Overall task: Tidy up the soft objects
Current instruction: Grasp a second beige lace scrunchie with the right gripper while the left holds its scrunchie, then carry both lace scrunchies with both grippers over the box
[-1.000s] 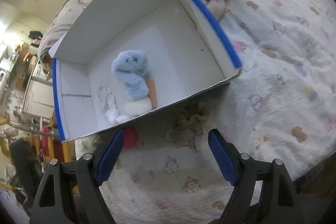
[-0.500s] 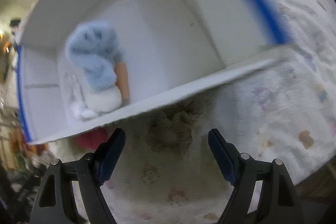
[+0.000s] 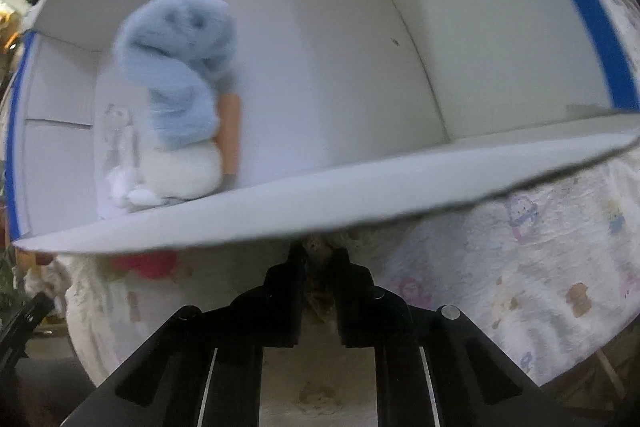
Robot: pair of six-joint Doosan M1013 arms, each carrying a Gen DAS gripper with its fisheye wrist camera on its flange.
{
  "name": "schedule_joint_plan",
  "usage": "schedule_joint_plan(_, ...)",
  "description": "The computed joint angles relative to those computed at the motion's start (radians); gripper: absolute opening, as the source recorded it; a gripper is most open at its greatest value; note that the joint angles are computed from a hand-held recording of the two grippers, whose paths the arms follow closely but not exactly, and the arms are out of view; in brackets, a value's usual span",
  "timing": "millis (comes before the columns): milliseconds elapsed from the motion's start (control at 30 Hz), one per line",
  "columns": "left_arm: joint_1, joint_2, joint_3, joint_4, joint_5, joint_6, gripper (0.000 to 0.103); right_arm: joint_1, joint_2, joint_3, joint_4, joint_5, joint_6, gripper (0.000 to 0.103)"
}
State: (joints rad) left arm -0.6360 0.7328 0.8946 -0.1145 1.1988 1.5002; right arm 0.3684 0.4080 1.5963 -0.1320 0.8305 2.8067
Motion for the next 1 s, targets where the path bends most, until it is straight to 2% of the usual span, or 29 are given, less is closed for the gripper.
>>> schedule_joint_plan(300,-0.003,-0.006,0.016,0.053,-0.029,-0.043,0.011,0.041,-0.021,0.001,-0.018,-0.060,0.012,0.014)
schedule_joint_plan(433,0.004,-0.026,0.034,0.046,-0.049,-0.067,0.011,0.060,-0.055,0.014,-0.030,-0.108,0.012,0.014)
schedule_joint_plan(500,0.010,-0.055,0.062,0.016,-0.095,-0.062,0.011,0.068,-0.085,0.034,-0.049,-0.155,0.017,0.014)
schedule_joint_plan(633,0.003,-0.099,0.099,0.038,-0.166,-0.044,0.011,0.076,-0.127,0.047,-0.083,-0.204,0.023,0.014)
schedule_joint_plan(767,0.001,-0.105,0.083,0.006,-0.169,-0.020,0.011,0.092,-0.152,0.048,-0.143,-0.238,0.055,0.014)
schedule_joint_plan(1000,-0.012,-0.078,-0.003,-0.005,-0.142,0.022,0.011,0.103,-0.183,0.021,-0.204,-0.228,0.046,0.014)
